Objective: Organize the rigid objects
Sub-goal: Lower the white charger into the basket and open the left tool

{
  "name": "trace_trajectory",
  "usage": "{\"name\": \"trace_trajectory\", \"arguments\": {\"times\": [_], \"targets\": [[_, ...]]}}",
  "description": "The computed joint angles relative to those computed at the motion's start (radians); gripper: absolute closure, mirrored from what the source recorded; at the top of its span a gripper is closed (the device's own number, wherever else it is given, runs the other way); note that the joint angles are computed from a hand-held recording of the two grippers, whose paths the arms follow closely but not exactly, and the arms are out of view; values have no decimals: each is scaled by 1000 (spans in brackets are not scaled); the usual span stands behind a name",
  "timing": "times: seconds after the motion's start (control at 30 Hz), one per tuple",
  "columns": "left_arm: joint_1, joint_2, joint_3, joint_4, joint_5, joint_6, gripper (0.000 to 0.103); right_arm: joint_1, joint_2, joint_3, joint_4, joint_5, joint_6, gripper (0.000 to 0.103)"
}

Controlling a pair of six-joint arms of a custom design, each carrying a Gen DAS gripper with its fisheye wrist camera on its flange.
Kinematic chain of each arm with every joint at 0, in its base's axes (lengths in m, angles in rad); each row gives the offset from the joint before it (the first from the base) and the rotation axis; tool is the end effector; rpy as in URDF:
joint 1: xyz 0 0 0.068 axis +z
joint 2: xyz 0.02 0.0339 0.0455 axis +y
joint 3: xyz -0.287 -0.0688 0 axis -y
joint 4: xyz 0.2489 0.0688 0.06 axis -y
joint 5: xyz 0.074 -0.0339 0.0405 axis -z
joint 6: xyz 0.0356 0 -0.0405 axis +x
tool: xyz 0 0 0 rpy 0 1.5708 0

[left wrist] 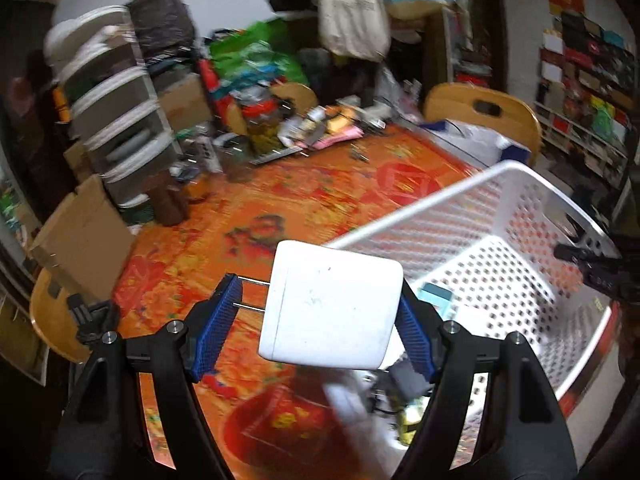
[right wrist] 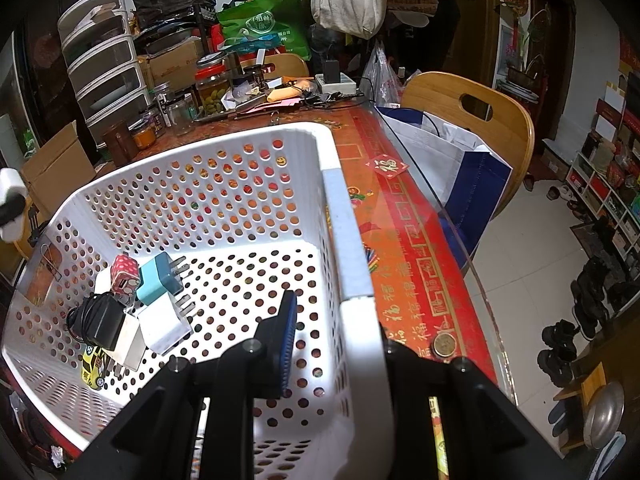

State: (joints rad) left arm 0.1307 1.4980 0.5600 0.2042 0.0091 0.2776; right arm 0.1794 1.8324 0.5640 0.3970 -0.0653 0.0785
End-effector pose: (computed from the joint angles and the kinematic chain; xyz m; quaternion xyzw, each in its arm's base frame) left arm 0.2738 0.0357 0.1611 0.0689 0.9111 0.0783 0.3988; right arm 0.2910 0.0551 0.0872 -0.0585 0.9372 0.0744 0.3356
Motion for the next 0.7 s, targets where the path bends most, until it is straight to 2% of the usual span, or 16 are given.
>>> {"name": "trace_trajectory", "arguments": {"times": [0.13,0.37,0.47,0.57,0.7], "targets": [[-94,78,46,-44,-20,-30,31,0,0,-1,2,0,0,81],[-231,256,210,-206,-61,-53,31,0,0,-2,1,1,0,81],[-260,316,277,-281,-43,-61,31,1,-1,-5,5,-1,1,80],[-298,364,319,-316,-68,-69,31,3,0,-5,6,-2,2,80],[-343,464,418,-429,-94,-75,31,8,-1,-5,5,-1,5,80]]}}
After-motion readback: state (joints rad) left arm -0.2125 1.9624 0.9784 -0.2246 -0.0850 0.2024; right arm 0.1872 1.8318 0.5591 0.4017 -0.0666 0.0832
